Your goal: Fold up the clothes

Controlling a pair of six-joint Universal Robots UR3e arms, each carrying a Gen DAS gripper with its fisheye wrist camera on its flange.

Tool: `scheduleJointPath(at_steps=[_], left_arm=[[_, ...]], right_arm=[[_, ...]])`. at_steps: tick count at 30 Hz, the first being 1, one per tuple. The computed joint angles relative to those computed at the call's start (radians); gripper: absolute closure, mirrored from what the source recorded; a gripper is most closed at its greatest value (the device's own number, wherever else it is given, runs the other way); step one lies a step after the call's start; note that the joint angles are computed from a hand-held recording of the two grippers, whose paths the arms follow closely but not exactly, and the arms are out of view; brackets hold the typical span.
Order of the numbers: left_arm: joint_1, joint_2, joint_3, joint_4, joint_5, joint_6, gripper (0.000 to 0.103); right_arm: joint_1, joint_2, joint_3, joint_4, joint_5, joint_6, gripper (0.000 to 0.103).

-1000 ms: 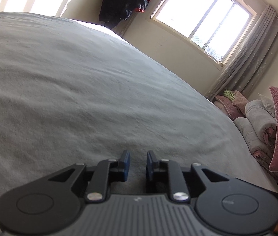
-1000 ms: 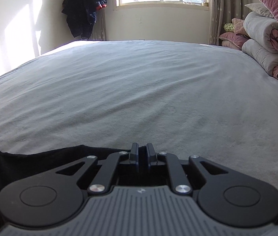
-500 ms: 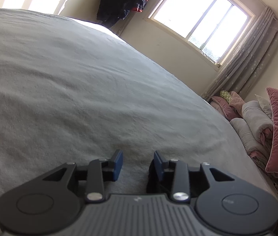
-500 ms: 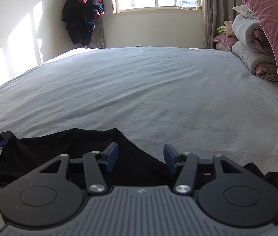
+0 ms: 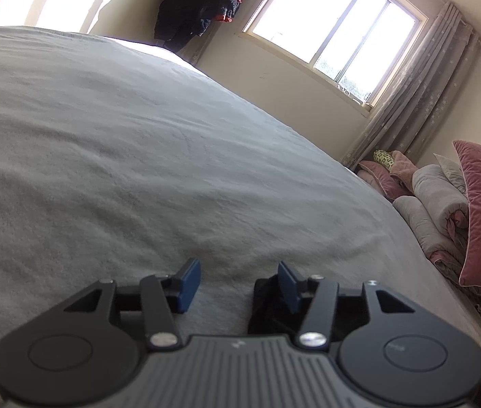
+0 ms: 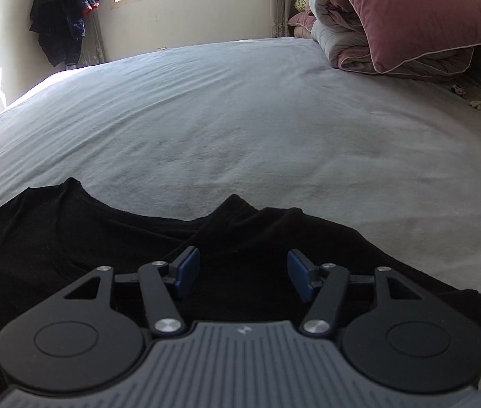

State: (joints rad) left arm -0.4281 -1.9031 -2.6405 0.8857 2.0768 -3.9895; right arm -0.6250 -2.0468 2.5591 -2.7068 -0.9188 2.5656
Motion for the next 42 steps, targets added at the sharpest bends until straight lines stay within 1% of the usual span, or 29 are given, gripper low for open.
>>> scheduleJointPath(at_steps=[2,3,5,6,7,9,10,13,15,16,17,20,21,22,24,26,27,28,31,32,34,36,38,40,41,42], left_arm=[[-0.001,-0.002,-0.002,0.007,-0.001,0.000,0.050],[-0.002,-0.006,-0.006,0.015,-0.001,-0.001,0.049],[-0.001,-0.016,-0.011,0.034,-0.003,-0.002,0.049],[0.000,-0.021,-0.015,0.046,-0.005,-0.003,0.049],[0.001,-0.027,-0.018,0.058,-0.006,-0.004,0.049],[-0.001,-0.035,-0.022,0.072,-0.005,-0.006,0.049],[-0.015,-0.023,-0.006,0.030,0.012,-0.006,0.049],[-0.058,0.069,0.080,-0.224,0.065,0.009,0.047],[-0.095,0.158,0.192,-0.524,0.108,0.026,0.038],[-0.125,0.188,0.273,-0.699,0.147,0.015,0.037],[-0.153,0.190,0.339,-0.792,0.177,0.002,0.037],[-0.218,0.148,0.484,-0.811,0.184,0.023,0.037],[-0.239,0.116,0.555,-0.824,0.171,0.045,0.036],[-0.255,0.084,0.628,-0.839,0.150,0.068,0.035],[-0.270,0.011,0.785,-0.896,0.057,0.121,0.035],[-0.263,-0.068,0.935,-0.952,-0.068,0.155,0.035],[-0.257,-0.127,1.033,-0.988,-0.149,0.174,0.035],[-0.255,-0.182,1.122,-1.026,-0.211,0.192,0.035],[-0.251,-0.354,1.395,-1.155,-0.370,0.222,0.038],[-0.250,-0.410,1.482,-1.195,-0.410,0.219,0.043],[-0.248,-0.516,1.651,-1.274,-0.485,0.205,0.046],[-0.239,-0.609,1.799,-1.341,-0.560,0.173,0.055],[-0.226,-0.691,1.930,-1.394,-0.620,0.131,0.055],[-0.223,-0.767,2.070,-1.464,-0.644,0.104,0.056],[-0.221,-0.789,2.111,-1.490,-0.658,0.098,0.057],[-0.218,-0.813,2.157,-1.520,-0.674,0.091,0.060]], right_arm=[[-0.092,-0.038,0.034,0.031,0.049,-0.027,0.035],[-0.106,-0.035,0.023,0.052,0.041,-0.048,0.035],[-0.139,-0.039,-0.034,0.166,0.051,-0.134,0.035],[-0.188,-0.068,-0.051,0.238,0.089,-0.173,0.035],[-0.246,-0.096,-0.076,0.336,0.132,-0.242,0.034],[-0.354,-0.119,-0.132,0.513,0.190,-0.390,0.027],[-0.397,-0.114,-0.153,0.556,0.202,-0.436,0.027],[-0.485,-0.036,-0.212,0.602,0.210,-0.494,0.027],[-0.524,0.025,-0.263,0.664,0.209,-0.528,0.027],[-0.541,0.046,-0.279,0.687,0.209,-0.543,0.027],[-0.552,0.058,-0.289,0.699,0.204,-0.556,0.027],[-0.570,0.038,-0.260,0.643,0.179,-0.584,0.027],[-0.574,0.024,-0.242,0.613,0.171,-0.591,0.027],[-0.579,0.021,-0.237,0.610,0.164,-0.615,0.027],[-0.586,0.013,-0.229,0.605,0.146,-0.659,0.027],[-0.593,0.006,-0.220,0.597,0.125,-0.699,0.027],[-0.595,0.001,-0.215,0.595,0.119,-0.713,0.027],[-0.598,-0.004,-0.210,0.593,0.114,-0.728,0.027],[-0.604,0.011,-0.232,0.636,0.111,-0.755,0.027],[-0.606,0.015,-0.239,0.652,0.109,-0.765,0.027],[-0.609,0.023,-0.255,0.683,0.105,-0.783,0.029],[-0.600,0.028,-0.260,0.688,0.096,-0.783,0.031],[-0.598,0.032,-0.269,0.706,0.092,-0.797,0.032],[-0.600,0.032,-0.277,0.731,0.091,-0.815,0.034],[-0.601,0.037,-0.283,0.742,0.093,-0.821,0.035],[-0.599,0.039,-0.285,0.743,0.092,-0.821,0.037]])
